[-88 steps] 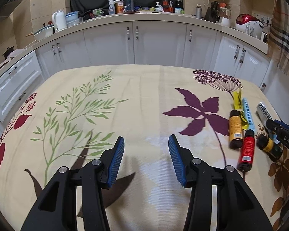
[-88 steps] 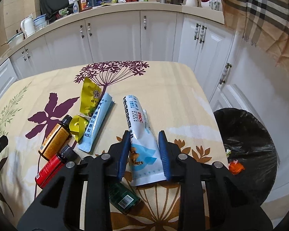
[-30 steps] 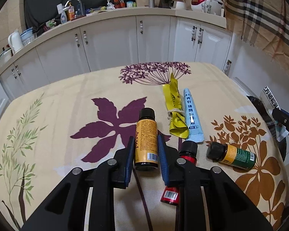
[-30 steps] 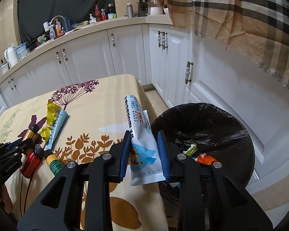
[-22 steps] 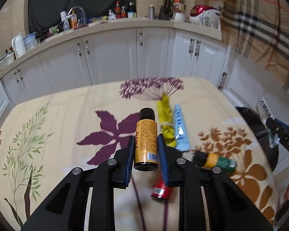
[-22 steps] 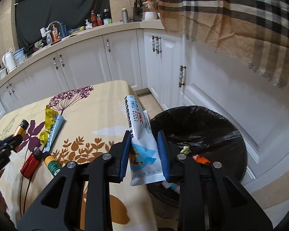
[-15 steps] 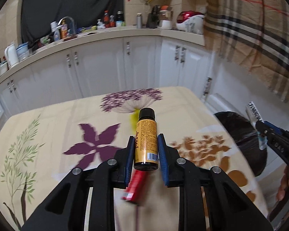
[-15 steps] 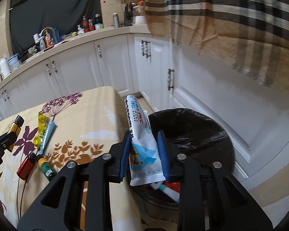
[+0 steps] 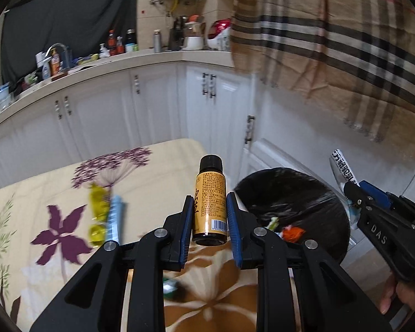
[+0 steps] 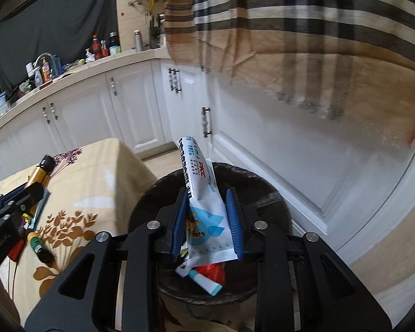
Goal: Collect trash
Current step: 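Carry the tube and spray can over the bin and open both grippers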
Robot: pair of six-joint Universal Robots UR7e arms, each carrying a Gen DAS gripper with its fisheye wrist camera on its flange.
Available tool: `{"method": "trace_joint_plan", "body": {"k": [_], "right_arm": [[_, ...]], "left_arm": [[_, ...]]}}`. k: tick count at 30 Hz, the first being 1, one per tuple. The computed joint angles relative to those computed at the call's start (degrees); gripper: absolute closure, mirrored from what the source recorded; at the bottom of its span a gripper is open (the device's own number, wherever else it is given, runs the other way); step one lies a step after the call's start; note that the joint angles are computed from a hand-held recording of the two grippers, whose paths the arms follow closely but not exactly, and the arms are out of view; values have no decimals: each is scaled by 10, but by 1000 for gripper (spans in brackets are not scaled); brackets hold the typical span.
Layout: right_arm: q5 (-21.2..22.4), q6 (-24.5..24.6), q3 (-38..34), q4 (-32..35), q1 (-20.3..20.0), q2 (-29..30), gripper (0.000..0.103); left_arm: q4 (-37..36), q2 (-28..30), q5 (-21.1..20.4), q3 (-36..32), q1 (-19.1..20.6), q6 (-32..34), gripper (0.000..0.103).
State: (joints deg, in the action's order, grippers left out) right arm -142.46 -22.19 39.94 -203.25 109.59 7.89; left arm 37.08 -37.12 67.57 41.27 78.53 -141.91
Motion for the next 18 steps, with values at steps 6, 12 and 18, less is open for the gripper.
{"method": "trace_joint_plan", "body": {"k": [6,12,18], "right_arm": [[-1,-3,17,-23,-10,-10,76],[-2,-8,18,-36,-22,-12,76],[-2,-7,0,-35,-35,-5,63]], "left_arm": [[1,32,-6,-17,-12,4,78],[9,64,-15,-46,-19,13,78],[28,103,-23,-97,-24,11,78]]}}
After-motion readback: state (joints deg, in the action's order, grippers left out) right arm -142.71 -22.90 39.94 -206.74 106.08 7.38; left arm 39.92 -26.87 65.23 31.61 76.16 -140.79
